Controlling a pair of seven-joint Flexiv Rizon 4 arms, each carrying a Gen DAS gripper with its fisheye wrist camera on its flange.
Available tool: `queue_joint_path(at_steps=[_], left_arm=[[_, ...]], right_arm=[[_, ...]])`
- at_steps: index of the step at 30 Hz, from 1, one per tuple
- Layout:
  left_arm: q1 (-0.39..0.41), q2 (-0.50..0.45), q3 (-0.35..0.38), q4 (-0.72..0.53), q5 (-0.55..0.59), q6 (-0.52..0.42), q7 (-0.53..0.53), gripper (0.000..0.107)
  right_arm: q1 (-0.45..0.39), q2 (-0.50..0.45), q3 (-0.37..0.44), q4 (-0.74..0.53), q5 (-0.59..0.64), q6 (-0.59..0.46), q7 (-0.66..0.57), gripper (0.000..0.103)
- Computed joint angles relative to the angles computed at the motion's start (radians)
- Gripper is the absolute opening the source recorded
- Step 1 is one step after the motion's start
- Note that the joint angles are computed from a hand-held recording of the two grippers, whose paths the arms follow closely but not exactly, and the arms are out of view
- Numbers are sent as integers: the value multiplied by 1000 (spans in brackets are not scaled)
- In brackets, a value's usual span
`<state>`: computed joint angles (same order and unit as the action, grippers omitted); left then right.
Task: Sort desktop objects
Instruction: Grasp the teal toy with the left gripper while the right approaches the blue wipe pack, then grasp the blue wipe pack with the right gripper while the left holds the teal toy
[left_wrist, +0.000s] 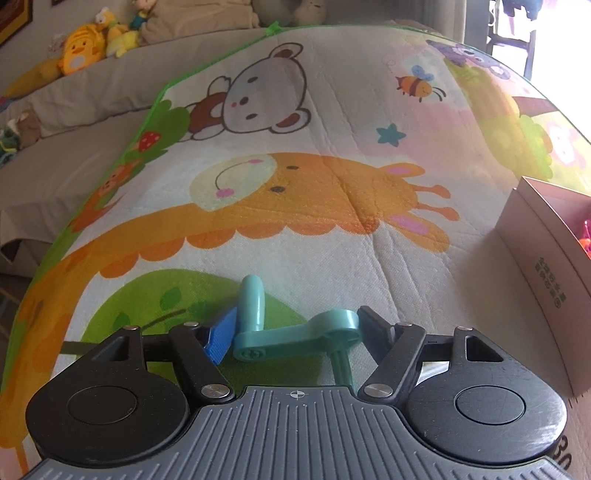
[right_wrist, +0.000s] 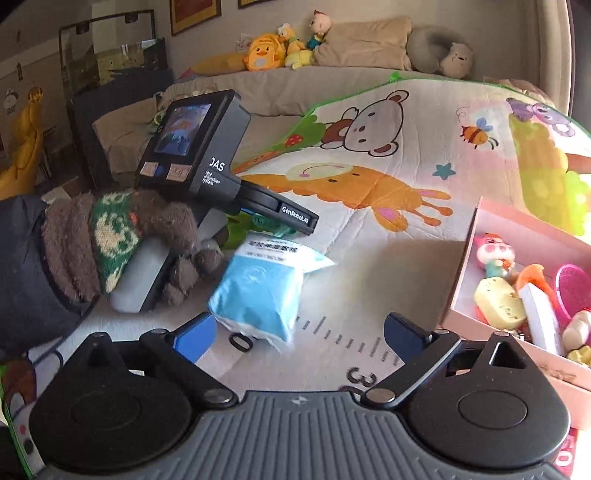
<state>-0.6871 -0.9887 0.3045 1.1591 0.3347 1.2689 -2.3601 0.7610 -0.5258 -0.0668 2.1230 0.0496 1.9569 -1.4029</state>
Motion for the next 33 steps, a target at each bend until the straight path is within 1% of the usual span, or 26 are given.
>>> queue_joint_path(at_steps=[2, 3, 4, 6, 8, 9, 10, 11, 12, 13, 14, 15, 17, 18, 19, 20, 22, 24, 26, 27, 28, 29, 31, 33], left_arm=[[-3, 31, 3, 65, 6, 51, -27, 75], [-5, 50, 8, 106, 7, 86, -45, 74], [-13, 68, 21, 146, 8, 121, -65, 74], [-39, 101, 60, 226, 6, 190, -104, 71], [-53, 133, 77, 304, -6, 263, -118, 64], [-50, 147, 70, 338, -14, 298, -114, 58], [-48, 159, 64, 367, -21, 328, -109, 58], [-49, 167, 59, 390, -27, 353, -102, 58], [-60, 172, 67, 407, -33, 367, -95, 58], [-80, 169, 89, 412, -40, 371, -90, 58], [-104, 164, 118, 418, -48, 378, -88, 58], [-117, 162, 133, 424, -59, 384, -83, 60], [-123, 164, 140, 437, -89, 392, -73, 72], [-129, 160, 149, 438, -105, 393, -68, 80], [-134, 155, 156, 436, -119, 391, -60, 82], [-140, 149, 164, 431, -135, 378, -50, 82], [-145, 137, 167, 421, -166, 354, -26, 82], [-128, 130, 135, 416, -193, 352, 6, 82], [-126, 119, 121, 403, -219, 347, 35, 81], [-130, 110, 118, 393, -226, 350, 54, 82], [-118, 108, 92, 387, -228, 361, 84, 82], [-94, 110, 50, 385, -226, 377, 120, 82], [-36, 110, -59, 372, -208, 405, 213, 82], [-1, 108, -142, 364, -192, 415, 295, 82]], right_arm=[[-9, -24, 15, -48, -2, -48, 42, 98], [23, -35, -15, -62, 5, -67, 56, 98], [68, -47, -63, -68, 13, -70, 62, 98], [150, -71, -151, -75, 22, -67, 57, 98], [201, -100, -208, -85, 25, -48, 38, 98], [230, -121, -240, -96, 28, -37, 21, 98], [254, -138, -268, -107, 32, -38, 5, 95], [273, -150, -289, -117, 36, -49, -5, 87], [264, -151, -279, -131, 28, -74, -17, 81], [227, -140, -241, -137, 1, -102, -9, 67], [186, -124, -195, -137, -18, -125, 4, 63], [166, -112, -175, -126, -30, -127, 14, 62], [136, -77, -146, -83, -55, -128, 20, 52], [145, -51, -155, -40, -53, -120, 22, 51], [164, -32, -178, -1, -46, -108, 20, 51], [191, -18, -206, 34, -34, -96, 14, 51], [285, 9, -299, 120, 28, -60, -5, 51], [356, 26, -362, 187, 103, -21, -27, 51], [416, 29, -413, 234, 187, 14, -48, 53], [420, 33, -410, 253, 220, 37, -53, 54], [415, 39, -399, 266, 248, 54, -55, 57], [410, 42, -386, 277, 280, 76, -53, 59], [419, 36, -383, 284, 350, 106, -54, 63], [406, 33, -361, 284, 410, 131, -49, 68]])
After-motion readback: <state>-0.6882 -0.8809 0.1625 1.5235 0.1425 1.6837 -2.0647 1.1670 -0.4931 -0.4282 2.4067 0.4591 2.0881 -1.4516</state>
